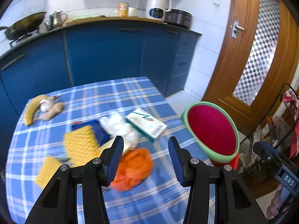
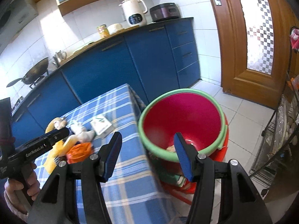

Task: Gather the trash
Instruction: 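Grasp the yellow foam net with the left tool while the right tool grasps the orange rubber glove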

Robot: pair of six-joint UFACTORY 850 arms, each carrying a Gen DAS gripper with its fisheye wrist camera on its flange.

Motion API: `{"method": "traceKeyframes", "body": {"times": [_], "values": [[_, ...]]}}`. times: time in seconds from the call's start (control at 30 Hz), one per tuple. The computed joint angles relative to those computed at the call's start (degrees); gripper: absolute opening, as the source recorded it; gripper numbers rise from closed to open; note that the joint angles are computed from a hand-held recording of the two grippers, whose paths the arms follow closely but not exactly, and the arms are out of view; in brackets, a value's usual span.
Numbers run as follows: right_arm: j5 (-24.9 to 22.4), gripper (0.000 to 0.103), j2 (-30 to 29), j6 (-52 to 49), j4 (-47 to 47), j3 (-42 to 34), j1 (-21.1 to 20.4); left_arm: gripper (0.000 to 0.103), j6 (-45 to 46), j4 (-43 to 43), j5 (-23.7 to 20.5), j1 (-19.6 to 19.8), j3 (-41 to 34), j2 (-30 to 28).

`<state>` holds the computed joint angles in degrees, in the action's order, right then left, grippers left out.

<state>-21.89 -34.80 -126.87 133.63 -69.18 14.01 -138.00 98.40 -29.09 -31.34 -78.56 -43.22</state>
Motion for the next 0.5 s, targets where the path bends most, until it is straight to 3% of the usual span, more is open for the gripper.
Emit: {"method": "traceKeyframes", "body": {"times": [0.2,0.5], "values": [[-0.9,0.059,1.4,1.4,-1.8,1.7,1.7,0.052,0.3,-4.1,-3.2,0.4,6.8,4.3],[-0.9,0.059,1.5,3.9,-4.6,2.2,3.8,0.052,-2.6,-5.0,-4.5,2.1,13.9,7.6]]}}
